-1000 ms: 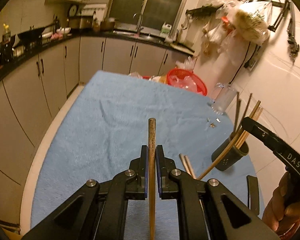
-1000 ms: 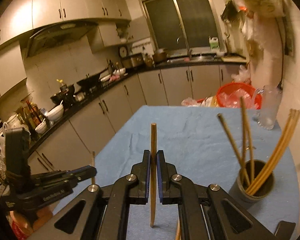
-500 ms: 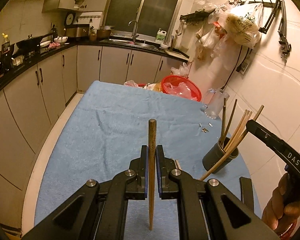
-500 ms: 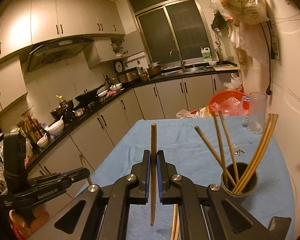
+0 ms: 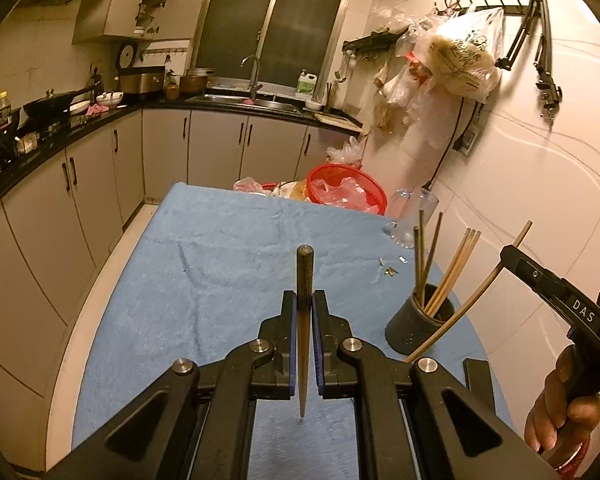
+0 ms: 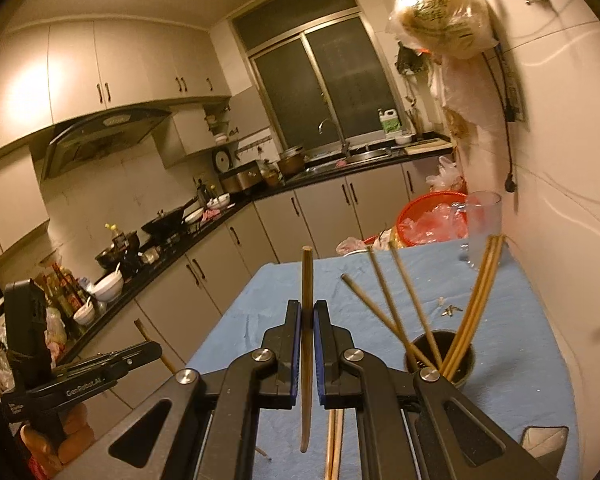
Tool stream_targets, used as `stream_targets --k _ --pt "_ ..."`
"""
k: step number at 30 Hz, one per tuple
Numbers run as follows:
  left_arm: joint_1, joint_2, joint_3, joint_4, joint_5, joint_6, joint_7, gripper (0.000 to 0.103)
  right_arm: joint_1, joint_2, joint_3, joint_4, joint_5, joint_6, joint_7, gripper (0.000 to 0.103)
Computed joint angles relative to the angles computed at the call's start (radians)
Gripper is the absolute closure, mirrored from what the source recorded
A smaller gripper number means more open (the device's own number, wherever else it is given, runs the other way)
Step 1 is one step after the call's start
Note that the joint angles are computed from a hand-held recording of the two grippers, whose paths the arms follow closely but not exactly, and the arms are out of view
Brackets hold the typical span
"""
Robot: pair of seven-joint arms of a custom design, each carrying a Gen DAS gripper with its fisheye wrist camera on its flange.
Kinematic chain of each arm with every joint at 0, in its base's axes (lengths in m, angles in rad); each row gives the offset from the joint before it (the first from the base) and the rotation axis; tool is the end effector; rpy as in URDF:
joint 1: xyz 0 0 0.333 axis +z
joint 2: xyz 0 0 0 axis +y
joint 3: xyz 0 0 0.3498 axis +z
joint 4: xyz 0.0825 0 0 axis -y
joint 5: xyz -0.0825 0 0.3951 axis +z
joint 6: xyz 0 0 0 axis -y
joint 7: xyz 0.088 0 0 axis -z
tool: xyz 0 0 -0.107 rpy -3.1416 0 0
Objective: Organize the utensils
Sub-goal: 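Lift both held chopsticks upright and carry them above the black holder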
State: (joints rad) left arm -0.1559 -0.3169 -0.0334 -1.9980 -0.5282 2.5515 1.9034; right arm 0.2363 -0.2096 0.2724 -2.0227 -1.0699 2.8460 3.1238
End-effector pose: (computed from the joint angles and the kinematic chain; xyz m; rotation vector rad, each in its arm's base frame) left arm 0.5011 -0.0923 0.7260 -1.5807 1.9698 -1.2304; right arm 0.4453 0.3194 0.6644 -1.3141 1.5048 -0.6769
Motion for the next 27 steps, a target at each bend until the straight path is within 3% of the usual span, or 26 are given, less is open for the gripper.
stream_targets --k 12,27 --pt "-0.035 -0.002 -0.014 0.043 -0.01 0.002 0.031 0.095 -0.083 -0.115 0.025 -0.077 -0.041 0.011 0.099 0.097" --pt "-0.076 0.003 -0.041 0.091 -0.012 -0.011 0.056 0.095 -0.254 -0.272 0.105 -0.19 0.001 0.08 0.152 0.097"
